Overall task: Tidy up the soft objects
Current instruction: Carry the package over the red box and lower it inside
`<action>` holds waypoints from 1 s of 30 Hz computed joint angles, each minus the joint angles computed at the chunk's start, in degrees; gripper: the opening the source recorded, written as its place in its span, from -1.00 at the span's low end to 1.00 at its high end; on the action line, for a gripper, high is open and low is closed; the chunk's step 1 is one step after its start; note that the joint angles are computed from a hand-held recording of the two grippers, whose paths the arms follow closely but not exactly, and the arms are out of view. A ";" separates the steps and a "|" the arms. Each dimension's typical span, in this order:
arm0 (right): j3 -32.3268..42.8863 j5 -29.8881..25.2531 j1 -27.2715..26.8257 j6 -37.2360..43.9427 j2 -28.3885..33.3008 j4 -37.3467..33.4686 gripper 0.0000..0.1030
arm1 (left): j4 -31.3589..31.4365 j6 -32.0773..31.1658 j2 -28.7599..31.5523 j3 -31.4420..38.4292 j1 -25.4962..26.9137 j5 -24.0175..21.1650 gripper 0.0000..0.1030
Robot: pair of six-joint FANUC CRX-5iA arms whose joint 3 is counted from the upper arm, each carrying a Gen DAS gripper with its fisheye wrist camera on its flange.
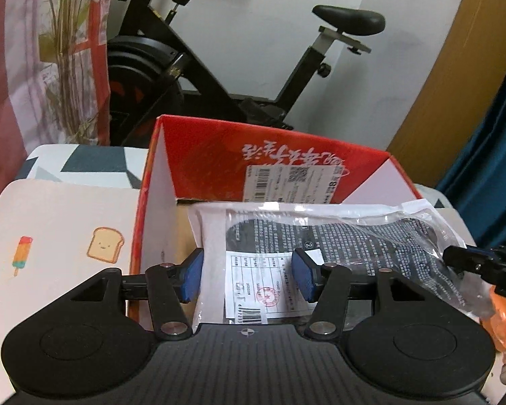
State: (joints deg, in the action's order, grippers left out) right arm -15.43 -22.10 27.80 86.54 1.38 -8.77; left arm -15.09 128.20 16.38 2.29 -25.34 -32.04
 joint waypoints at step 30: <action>26.38 -31.28 4.14 3.36 22.97 10.49 -0.87 | -8.16 3.05 1.64 3.96 -2.12 -5.07 0.12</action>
